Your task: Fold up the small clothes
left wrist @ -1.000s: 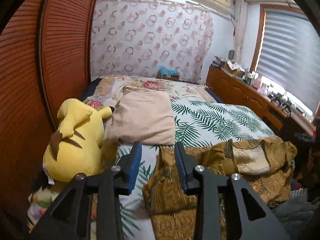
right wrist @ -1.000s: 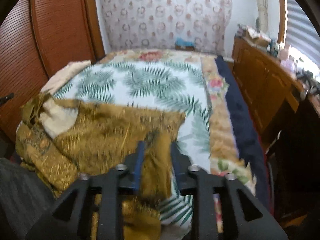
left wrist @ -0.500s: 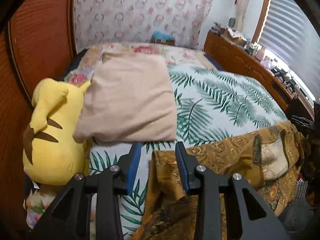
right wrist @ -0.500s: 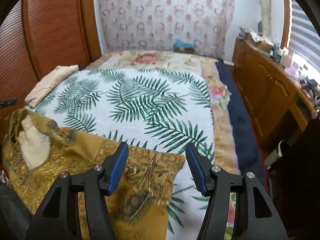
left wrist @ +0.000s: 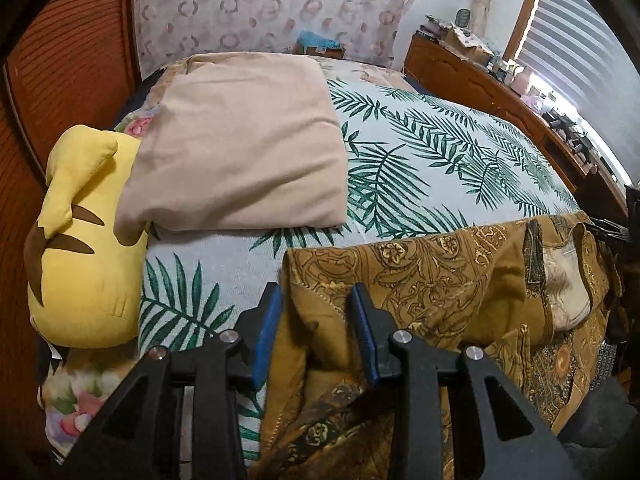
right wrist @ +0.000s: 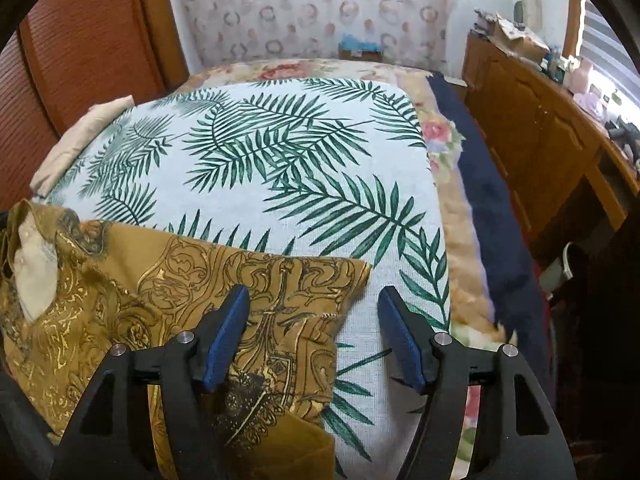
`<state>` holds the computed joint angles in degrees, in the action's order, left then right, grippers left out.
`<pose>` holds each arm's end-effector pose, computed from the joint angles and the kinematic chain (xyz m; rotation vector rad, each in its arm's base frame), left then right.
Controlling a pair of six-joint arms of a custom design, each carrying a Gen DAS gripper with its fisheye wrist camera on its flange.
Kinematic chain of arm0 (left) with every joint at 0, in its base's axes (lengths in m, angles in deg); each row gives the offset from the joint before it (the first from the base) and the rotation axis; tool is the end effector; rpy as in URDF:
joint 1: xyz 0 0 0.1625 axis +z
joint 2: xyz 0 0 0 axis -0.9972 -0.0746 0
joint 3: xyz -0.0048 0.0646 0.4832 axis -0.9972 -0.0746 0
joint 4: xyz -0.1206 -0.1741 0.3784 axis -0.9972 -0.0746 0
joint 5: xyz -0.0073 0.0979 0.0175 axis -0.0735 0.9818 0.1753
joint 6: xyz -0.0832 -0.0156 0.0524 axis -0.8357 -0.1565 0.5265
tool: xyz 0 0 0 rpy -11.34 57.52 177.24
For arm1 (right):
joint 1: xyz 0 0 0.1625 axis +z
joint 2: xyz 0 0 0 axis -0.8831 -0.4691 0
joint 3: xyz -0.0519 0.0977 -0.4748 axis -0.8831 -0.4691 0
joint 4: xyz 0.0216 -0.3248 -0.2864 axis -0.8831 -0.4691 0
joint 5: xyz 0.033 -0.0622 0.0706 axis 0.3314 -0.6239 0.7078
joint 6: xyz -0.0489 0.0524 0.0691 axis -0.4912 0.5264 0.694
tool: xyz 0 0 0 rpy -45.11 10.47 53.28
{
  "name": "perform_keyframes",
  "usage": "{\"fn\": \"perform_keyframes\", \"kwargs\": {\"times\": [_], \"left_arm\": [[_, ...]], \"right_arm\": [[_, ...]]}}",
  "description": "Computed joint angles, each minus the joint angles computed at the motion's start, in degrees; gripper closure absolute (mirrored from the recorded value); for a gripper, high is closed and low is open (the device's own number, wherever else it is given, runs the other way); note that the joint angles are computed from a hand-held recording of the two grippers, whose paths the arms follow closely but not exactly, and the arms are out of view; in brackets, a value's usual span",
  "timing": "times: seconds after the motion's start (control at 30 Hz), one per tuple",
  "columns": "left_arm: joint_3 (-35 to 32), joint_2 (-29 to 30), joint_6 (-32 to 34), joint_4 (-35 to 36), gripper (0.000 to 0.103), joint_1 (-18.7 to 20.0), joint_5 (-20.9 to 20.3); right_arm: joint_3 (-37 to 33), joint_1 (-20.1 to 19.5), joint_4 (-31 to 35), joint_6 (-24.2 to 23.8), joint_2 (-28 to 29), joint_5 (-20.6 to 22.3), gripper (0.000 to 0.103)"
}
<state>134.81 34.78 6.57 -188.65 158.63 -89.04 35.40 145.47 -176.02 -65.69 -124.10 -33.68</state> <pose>-0.0223 -0.7116 0.1559 0.4263 2.4767 -0.6884 0.0088 -0.7520 0.2099 0.5424 -2.3881 0.6101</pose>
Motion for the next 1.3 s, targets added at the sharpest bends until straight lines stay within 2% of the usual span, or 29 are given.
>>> {"fn": "perform_keyframes", "kwargs": {"times": [0.27,0.3,0.33,0.37,0.4,0.43,0.47,0.53,0.73,0.87,0.97,1.3], "left_arm": [[-0.91,-0.04,-0.17,1.89,0.069,0.08,-0.33],[-0.95,-0.02,0.80,1.70,0.070,0.15,-0.91],[-0.92,-0.11,1.83,1.68,0.086,0.29,-2.05],[-0.78,-0.28,2.56,1.81,0.092,0.43,-3.58],[-0.32,-0.36,2.92,0.49,0.096,0.26,-3.83],[0.21,-0.56,3.25,-0.77,0.098,0.03,-3.98],[0.89,-0.87,3.75,-2.38,0.098,-0.25,-4.37],[2.73,-2.12,4.41,-6.57,0.099,-0.99,-6.15],[7.70,-6.71,7.22,-18.54,0.099,-5.90,-8.60],[7.93,-9.60,11.13,-22.13,0.100,-9.46,-8.98],[7.44,-11.60,14.03,-23.49,0.099,-11.84,-8.06],[2.32,-13.75,19.38,-28.55,0.100,-14.38,-8.58]], "right_arm": [[0.45,0.48,-0.41,-1.58,0.40,-0.35,0.034],[0.47,0.58,-0.38,-1.99,0.51,-0.30,0.039],[0.58,0.67,-0.49,-2.52,0.57,-0.18,0.049],[0.90,0.88,-1.44,-3.87,0.78,-0.28,0.058],[1.22,0.94,-1.52,-4.75,0.68,0.33,0.079],[1.37,0.85,-0.20,-4.34,0.34,1.46,0.095],[1.65,0.70,1.15,-3.42,-0.13,2.74,0.096],[3.21,0.60,-0.81,-3.54,-0.90,4.53,0.098],[9.67,1.78,-10.42,-2.03,-6.72,14.91,0.099],[11.61,4.60,-16.44,-2.35,-9.23,17.33,0.099],[11.64,6.69,-18.26,-2.38,-11.12,19.09,0.099],[7.35,13.19,-20.40,-5.08,-14.84,22.15,0.099]]}}
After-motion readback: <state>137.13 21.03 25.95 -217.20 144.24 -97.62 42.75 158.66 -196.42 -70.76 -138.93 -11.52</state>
